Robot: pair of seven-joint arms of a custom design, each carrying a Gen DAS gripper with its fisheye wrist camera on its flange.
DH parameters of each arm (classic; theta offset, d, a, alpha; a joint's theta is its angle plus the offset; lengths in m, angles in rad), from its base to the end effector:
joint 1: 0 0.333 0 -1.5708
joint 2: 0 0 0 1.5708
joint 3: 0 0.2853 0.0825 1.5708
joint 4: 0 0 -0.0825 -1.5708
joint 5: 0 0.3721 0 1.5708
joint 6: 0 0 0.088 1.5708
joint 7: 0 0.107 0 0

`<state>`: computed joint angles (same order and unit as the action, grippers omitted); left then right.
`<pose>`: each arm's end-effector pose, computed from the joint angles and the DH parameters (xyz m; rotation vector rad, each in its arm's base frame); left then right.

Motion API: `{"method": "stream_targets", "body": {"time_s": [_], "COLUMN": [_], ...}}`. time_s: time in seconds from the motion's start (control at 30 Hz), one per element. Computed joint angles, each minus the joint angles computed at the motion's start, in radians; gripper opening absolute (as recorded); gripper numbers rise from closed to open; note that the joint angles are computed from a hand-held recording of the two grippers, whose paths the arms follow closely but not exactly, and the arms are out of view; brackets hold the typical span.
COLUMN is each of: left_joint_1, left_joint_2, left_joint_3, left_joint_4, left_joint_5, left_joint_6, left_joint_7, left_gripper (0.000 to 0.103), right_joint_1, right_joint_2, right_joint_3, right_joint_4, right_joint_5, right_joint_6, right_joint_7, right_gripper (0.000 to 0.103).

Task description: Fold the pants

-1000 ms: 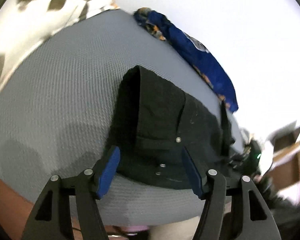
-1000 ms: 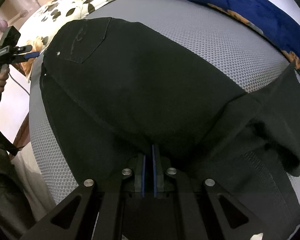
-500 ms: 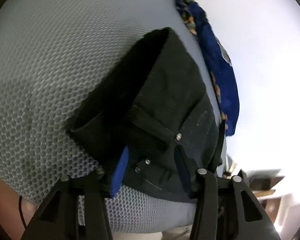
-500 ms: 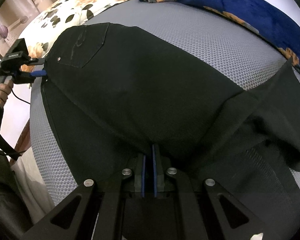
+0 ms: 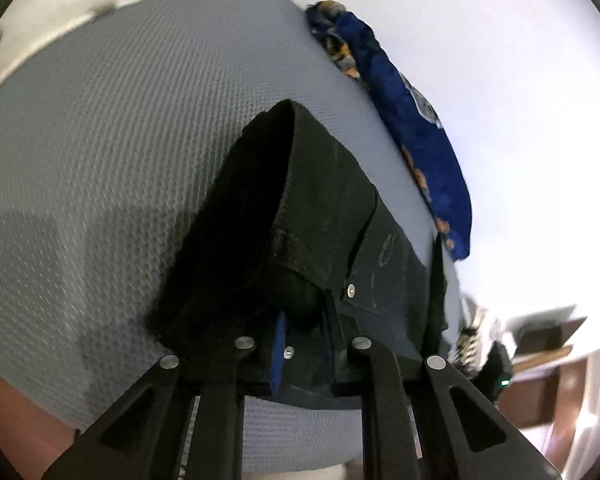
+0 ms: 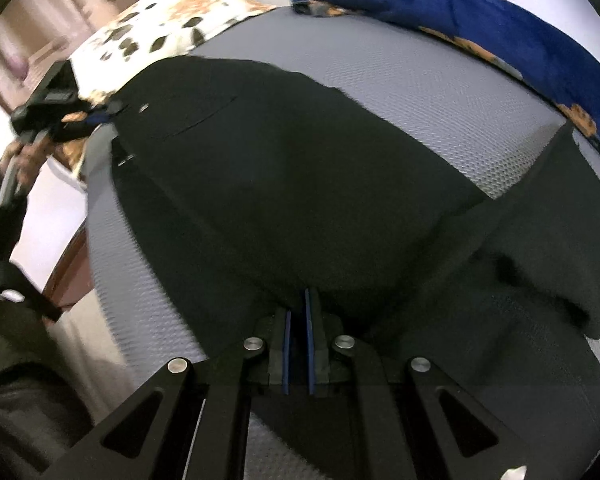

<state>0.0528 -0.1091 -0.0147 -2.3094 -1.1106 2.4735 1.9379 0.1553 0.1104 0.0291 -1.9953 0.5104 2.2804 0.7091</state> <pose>0.5125 0.0220 0.3927 2.3110 -1.3867 1.1170 0.5705 0.1179 0.4014 -2.4645 1.0832 0.0368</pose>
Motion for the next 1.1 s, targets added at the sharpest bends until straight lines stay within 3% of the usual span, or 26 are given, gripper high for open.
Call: {"method": "stream_targets", "body": {"time_s": [0.13,0.2,0.33,0.63,0.8,1.1], "left_joint_1": [0.014,0.019,0.022,-0.028,-0.036,-0.066], "left_joint_2": [0.024,0.029,0.005,-0.036,-0.043,-0.119], "left_joint_3": [-0.006,-0.003,0.002,-0.022,0.007,-0.029], "left_joint_4": [0.016,0.007,-0.03,-0.071,-0.08,-0.125], "left_joint_5": [0.195,0.203,0.154,0.274,0.253,0.502], "left_joint_6": [-0.068,-0.089,-0.076,0.04,0.019,0.067], "left_joint_7": [-0.098,-0.087,-0.022,-0.025,0.004,-0.13], "left_gripper": [0.016,0.016,0.016,0.016,0.016,0.03], "right_joint_1": [0.012,0.017,0.019,0.006,0.006,0.003], "right_joint_2": [-0.064,-0.08,-0.063,-0.065,-0.038,-0.041], "right_joint_3": [0.003,0.001,-0.003,-0.01,-0.008,-0.007], "right_joint_4": [-0.07,-0.102,-0.102,-0.091,-0.075,-0.085], "right_joint_5": [-0.027,-0.041,-0.031,0.005,0.009,0.018], "right_joint_6": [-0.02,-0.026,-0.043,-0.098,-0.096,-0.08], "right_joint_7": [-0.008,-0.007,0.02,0.023,0.038,0.035], "right_gripper": [0.005,0.005,0.006,0.006,0.006,0.006]}}
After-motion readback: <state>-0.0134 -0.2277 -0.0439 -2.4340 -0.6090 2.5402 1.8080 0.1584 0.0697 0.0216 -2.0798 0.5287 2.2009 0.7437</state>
